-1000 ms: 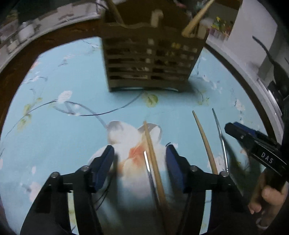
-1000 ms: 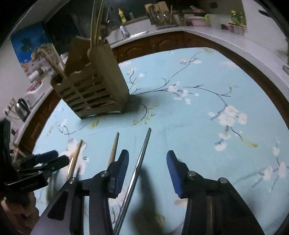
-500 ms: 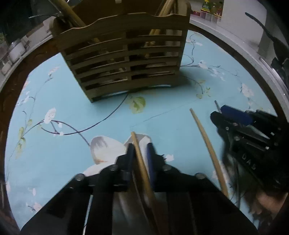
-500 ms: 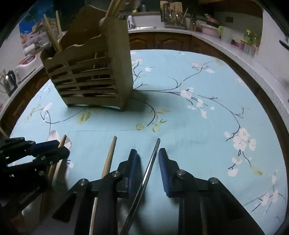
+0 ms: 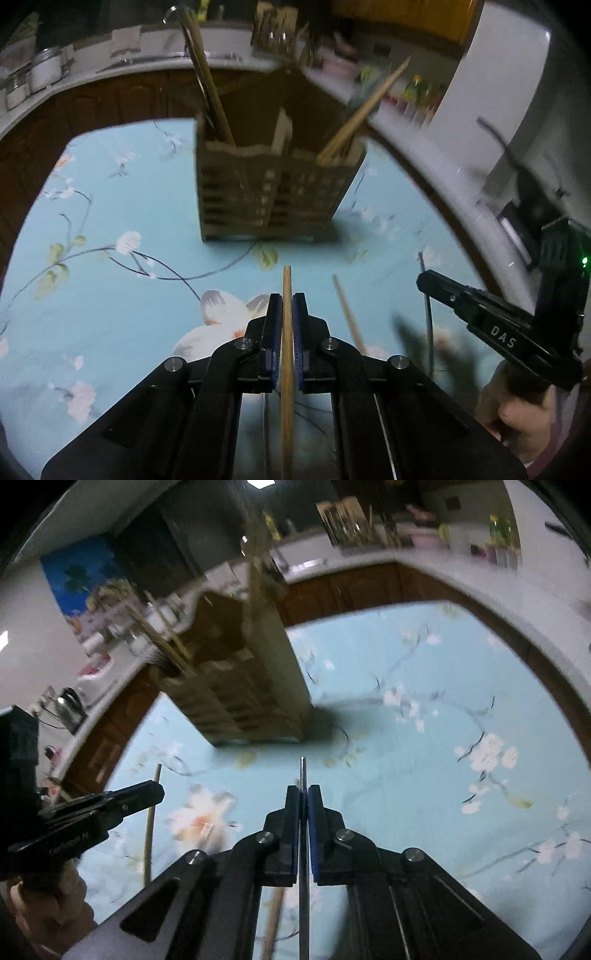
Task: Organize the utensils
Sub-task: 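Lift both chopsticks and carry them toward the caddy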
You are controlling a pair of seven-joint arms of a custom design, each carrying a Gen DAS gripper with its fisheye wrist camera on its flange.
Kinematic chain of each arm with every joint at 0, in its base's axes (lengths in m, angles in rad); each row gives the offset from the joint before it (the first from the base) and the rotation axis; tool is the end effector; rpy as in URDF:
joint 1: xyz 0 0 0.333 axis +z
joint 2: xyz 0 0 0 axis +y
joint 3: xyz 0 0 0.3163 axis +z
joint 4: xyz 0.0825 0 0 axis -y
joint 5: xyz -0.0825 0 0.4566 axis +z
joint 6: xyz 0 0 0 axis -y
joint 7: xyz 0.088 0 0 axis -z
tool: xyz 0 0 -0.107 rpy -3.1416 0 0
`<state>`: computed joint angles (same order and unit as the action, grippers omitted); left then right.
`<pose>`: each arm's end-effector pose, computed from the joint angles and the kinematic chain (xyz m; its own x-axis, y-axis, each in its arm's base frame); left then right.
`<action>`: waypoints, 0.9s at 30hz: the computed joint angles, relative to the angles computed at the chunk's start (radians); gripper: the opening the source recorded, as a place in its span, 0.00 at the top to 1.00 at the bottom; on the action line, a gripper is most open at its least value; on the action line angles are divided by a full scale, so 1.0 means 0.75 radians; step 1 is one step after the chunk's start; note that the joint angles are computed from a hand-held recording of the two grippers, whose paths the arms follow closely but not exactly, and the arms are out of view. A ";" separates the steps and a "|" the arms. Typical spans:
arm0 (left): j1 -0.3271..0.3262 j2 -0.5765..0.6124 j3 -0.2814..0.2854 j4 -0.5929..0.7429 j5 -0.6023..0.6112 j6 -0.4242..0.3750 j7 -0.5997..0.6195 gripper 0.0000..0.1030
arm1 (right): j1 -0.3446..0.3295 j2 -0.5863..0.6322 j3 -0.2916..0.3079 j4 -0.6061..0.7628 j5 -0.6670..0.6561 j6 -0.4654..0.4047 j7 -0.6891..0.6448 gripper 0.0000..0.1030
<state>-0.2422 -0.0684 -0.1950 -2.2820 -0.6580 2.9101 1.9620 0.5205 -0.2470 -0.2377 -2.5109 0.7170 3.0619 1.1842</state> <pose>0.5629 -0.2227 0.4104 -0.3224 -0.9110 0.2571 -0.7695 0.0941 -0.6316 0.5264 0.0986 0.3982 0.0864 -0.9427 -0.3222 -0.7396 0.1560 -0.6547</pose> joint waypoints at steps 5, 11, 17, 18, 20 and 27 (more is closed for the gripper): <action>-0.075 -0.187 0.059 -0.120 -0.262 0.030 0.194 0.95 | 0.099 -0.212 -0.074 -0.103 0.019 0.082 -0.053 0.96; -0.158 -0.352 0.159 -0.225 -0.446 0.023 0.341 0.95 | 0.082 -0.353 -0.039 -0.168 -0.109 0.132 0.016 0.96; -0.192 -0.444 0.203 -0.280 -0.510 0.054 0.381 0.95 | 0.046 -0.437 0.004 -0.219 -0.220 0.155 0.111 0.96; -0.194 -0.452 0.207 -0.283 -0.511 0.057 0.381 0.95 | 0.054 -0.442 -0.004 -0.219 -0.234 0.162 0.124 0.96; -0.207 -0.469 0.222 -0.291 -0.521 0.063 0.400 0.95 | 0.071 -0.439 -0.022 -0.218 -0.266 0.180 0.144 0.96; -0.233 -0.481 0.236 -0.296 -0.517 0.104 0.414 0.95 | 0.123 -0.438 -0.090 -0.210 -0.381 0.215 0.215 0.96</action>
<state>-0.4167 -0.4291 -0.0179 -2.5038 -1.0458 2.9881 2.2728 0.6124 -0.5752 -0.3051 -2.6685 0.4314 3.2235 1.3458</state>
